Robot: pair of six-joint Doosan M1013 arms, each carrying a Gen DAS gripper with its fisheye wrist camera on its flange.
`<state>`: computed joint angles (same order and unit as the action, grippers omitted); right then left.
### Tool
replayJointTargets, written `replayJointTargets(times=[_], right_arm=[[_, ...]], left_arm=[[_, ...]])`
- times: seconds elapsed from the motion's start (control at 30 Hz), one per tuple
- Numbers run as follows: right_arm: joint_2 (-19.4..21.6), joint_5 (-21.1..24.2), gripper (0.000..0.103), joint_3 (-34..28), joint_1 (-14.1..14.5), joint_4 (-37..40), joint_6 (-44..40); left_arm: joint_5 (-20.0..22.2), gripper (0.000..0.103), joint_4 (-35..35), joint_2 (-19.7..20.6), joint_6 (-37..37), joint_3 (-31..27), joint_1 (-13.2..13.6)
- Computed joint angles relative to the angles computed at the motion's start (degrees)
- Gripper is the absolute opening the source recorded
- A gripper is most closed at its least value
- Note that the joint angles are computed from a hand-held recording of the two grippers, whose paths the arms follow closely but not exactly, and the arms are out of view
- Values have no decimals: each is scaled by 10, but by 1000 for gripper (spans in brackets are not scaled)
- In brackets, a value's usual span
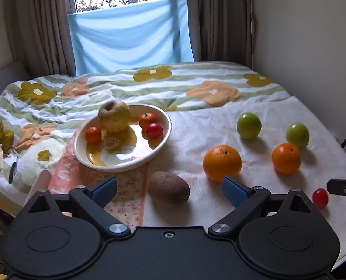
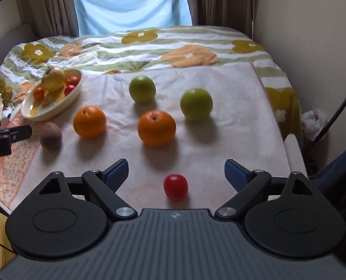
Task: Organize fruits
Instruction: 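Move the left tool toward the kiwi while the right tool approaches the remaining red tomato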
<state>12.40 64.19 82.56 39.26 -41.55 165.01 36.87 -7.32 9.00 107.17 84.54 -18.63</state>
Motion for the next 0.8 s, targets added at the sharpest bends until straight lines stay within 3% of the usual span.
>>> replayJointTargets(times=[0.4,0.8], right_arm=[[9,-20,89,29,-7,12,35],[19,-20,72,27,-4,2,39]], left_arm=[[12,90,39,53,-11,-23,-8],[42,82,46,69,-33,-38,-8]])
